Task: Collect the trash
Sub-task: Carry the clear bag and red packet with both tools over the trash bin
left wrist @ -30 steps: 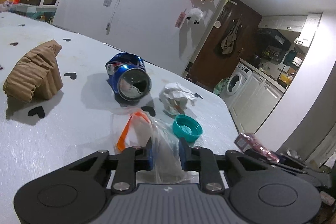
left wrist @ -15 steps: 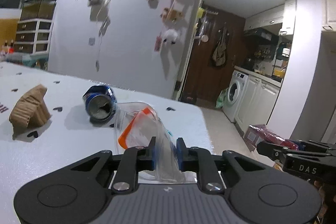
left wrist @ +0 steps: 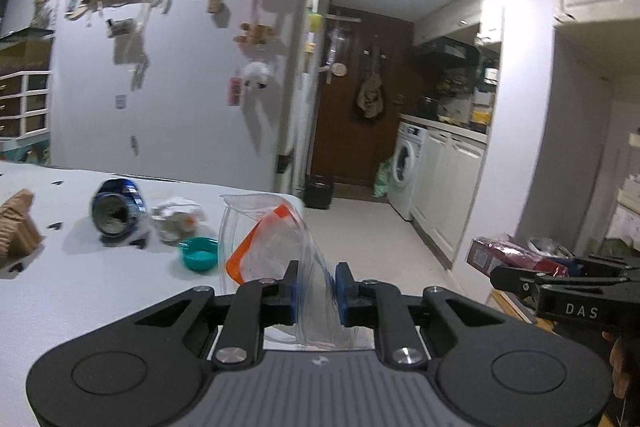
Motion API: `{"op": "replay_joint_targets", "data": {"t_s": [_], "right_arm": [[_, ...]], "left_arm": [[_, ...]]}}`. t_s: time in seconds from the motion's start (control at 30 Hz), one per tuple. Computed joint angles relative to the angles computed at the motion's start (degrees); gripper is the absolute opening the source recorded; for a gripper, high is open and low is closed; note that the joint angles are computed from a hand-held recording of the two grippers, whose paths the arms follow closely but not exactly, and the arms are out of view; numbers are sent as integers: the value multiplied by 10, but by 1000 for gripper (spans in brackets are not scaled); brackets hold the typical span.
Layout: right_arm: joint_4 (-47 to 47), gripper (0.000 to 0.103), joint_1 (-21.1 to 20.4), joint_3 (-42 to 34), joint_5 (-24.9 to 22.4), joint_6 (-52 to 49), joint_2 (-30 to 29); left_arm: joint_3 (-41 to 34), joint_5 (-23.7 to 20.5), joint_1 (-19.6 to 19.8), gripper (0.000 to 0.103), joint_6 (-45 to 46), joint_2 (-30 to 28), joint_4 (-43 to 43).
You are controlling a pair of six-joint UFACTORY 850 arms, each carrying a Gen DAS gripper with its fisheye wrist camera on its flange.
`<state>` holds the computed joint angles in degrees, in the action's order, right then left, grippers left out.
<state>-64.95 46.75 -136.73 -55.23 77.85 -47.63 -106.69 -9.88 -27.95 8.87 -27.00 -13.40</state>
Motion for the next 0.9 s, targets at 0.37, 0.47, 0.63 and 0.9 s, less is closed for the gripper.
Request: {"op": "replay_joint_targets", "data": {"t_s": [0.37, 0.47, 0.63, 0.9], "right_arm": [[-20, 52, 1, 281, -2, 143, 170], [-15, 52, -2, 332, 4, 168, 200], [12, 52, -11, 393, 17, 180, 230], [96, 52, -43, 431, 62, 161, 233]], "left_arm": [[8, -22, -61, 18, 19, -12, -19], [8, -31, -74, 18, 48, -23, -48], [-10, -52, -92, 18, 47, -56, -46], [-56, -113, -96, 18, 38, -131, -48]]}}
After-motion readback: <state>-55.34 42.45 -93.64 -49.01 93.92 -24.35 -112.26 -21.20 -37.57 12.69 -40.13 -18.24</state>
